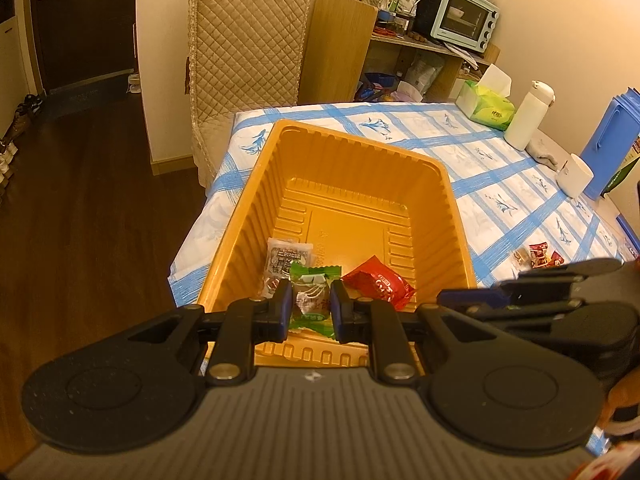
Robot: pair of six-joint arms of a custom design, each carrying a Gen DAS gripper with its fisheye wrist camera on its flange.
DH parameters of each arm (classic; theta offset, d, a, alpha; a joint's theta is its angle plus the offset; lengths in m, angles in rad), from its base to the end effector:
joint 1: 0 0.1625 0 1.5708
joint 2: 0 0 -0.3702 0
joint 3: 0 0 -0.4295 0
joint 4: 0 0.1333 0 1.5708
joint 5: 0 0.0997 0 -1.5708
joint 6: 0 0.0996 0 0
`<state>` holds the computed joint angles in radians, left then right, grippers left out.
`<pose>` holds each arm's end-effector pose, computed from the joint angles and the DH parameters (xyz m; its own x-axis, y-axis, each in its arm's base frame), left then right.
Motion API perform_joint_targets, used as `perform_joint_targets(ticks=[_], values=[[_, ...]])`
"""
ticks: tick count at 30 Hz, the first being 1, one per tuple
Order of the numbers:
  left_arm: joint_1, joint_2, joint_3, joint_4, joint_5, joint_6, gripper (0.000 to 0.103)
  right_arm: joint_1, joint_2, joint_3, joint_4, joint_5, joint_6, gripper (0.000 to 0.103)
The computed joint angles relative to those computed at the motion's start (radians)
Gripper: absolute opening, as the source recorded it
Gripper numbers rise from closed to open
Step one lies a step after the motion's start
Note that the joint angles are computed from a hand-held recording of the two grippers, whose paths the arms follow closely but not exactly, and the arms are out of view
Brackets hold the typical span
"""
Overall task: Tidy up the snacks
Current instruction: 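Lower both candies into the basket and open both tools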
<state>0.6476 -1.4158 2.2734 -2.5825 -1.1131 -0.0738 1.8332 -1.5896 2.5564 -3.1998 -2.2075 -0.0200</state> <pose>-0.2522 -0.4131 0.1305 -0.6518 0.6287 -0.4241 0.7420 0.6442 -0.1853 0.1662 -0.3331 0.1773 -0.8671 0.1292 0.4811 -0.2220 0.7644 -0.6054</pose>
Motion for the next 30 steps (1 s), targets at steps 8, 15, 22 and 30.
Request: perform_joint_targets(ticks=[8,15,22,30], values=[[0.004,0.032,-0.021,-0.013,-0.021,0.026,0.018,0.005,-0.014,-0.016,-0.02,-0.011,-0.001,0.023],[0.004,0.081,-0.049,-0.019,-0.037,0.045,0.018,-0.001,-0.042,-0.01,-0.017,-0.013,0.003,0.023],[0.002,0.121,-0.066,-0.016,-0.037,0.051,0.025,0.001,-0.074,0.006,-0.011,-0.015,0.016,0.024],[-0.012,0.076,-0.038,-0.002,-0.016,0.028,0.035,0.007,-0.099,0.032,-0.042,0.001,0.014,0.056]])
